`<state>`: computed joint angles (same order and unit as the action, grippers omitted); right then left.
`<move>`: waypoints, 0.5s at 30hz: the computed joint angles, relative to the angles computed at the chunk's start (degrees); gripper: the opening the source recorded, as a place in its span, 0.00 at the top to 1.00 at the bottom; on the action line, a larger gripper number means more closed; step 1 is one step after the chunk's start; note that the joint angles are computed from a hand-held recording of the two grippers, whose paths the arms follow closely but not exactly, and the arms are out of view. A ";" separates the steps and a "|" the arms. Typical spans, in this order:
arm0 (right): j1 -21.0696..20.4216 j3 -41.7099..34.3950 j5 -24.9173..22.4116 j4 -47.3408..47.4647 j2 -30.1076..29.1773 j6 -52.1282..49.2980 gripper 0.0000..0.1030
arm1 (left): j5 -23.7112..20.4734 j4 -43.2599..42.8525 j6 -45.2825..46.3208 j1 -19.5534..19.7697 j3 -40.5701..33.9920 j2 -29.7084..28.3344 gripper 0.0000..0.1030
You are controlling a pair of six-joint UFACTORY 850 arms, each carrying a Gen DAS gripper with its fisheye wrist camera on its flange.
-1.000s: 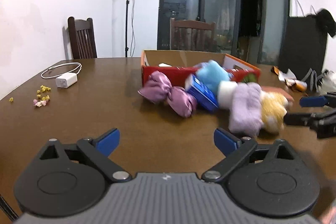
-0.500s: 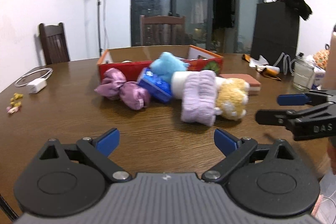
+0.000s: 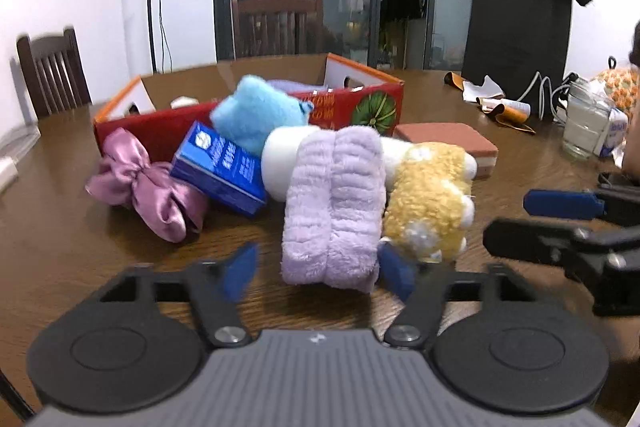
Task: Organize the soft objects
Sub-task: 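Grasp the lavender fuzzy band with both grippers, then carry the lavender band into the box and open both grippers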
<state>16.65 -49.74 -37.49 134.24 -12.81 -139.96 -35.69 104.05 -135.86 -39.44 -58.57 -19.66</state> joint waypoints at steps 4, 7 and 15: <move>-0.02 -1.36 0.50 -0.66 -1.43 0.60 0.30 | 3.95 3.93 -5.43 1.55 0.78 0.71 0.66; -0.05 -1.84 0.20 -1.96 -1.89 2.54 0.30 | 3.55 3.02 -3.52 0.48 3.16 3.50 0.67; -1.69 -1.81 -8.04 -13.96 0.38 13.49 0.30 | -0.59 2.29 -2.71 -3.76 15.86 15.71 0.43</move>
